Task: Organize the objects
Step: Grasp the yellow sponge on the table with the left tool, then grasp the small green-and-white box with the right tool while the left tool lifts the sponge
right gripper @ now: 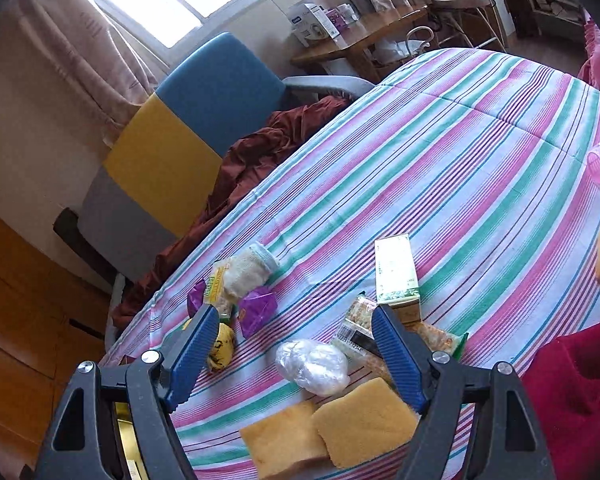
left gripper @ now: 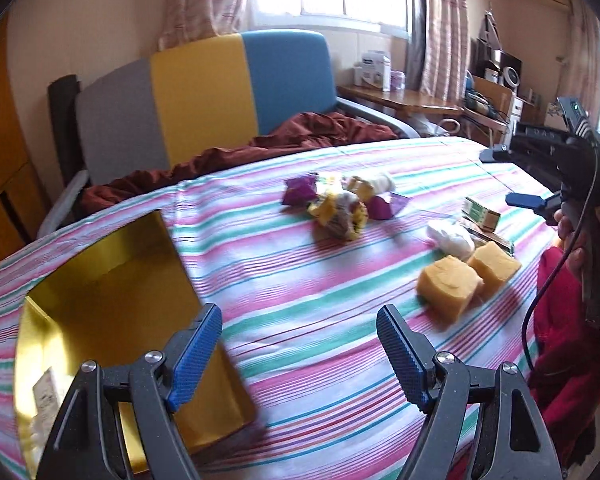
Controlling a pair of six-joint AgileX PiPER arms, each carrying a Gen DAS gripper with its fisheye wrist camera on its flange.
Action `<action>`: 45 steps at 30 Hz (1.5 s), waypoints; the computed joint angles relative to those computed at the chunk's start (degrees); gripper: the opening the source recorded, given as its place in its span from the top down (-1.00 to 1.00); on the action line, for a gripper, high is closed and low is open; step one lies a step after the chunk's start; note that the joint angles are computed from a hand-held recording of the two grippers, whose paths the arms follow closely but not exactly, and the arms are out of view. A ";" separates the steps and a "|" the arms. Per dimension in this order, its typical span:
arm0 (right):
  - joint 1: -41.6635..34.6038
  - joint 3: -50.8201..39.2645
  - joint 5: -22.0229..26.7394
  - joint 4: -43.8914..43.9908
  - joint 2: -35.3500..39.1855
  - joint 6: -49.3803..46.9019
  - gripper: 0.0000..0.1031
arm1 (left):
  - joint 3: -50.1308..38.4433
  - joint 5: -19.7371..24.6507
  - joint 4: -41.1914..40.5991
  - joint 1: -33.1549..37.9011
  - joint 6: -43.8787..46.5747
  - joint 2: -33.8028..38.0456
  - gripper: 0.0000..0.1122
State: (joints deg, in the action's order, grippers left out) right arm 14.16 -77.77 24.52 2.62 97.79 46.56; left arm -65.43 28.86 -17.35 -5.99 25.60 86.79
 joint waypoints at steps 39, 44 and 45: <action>-4.27 0.95 3.05 -2.62 1.12 12.96 -0.52 | -0.06 -1.58 -25.98 -7.96 28.93 13.62 0.00; -3.57 -14.23 20.37 -9.08 9.76 11.14 -0.38 | 1.15 -2.98 -31.84 -7.70 34.72 14.19 0.00; -3.98 -17.76 23.73 -8.78 12.12 9.69 -0.33 | 1.29 -3.18 -32.48 -7.73 35.16 14.22 0.00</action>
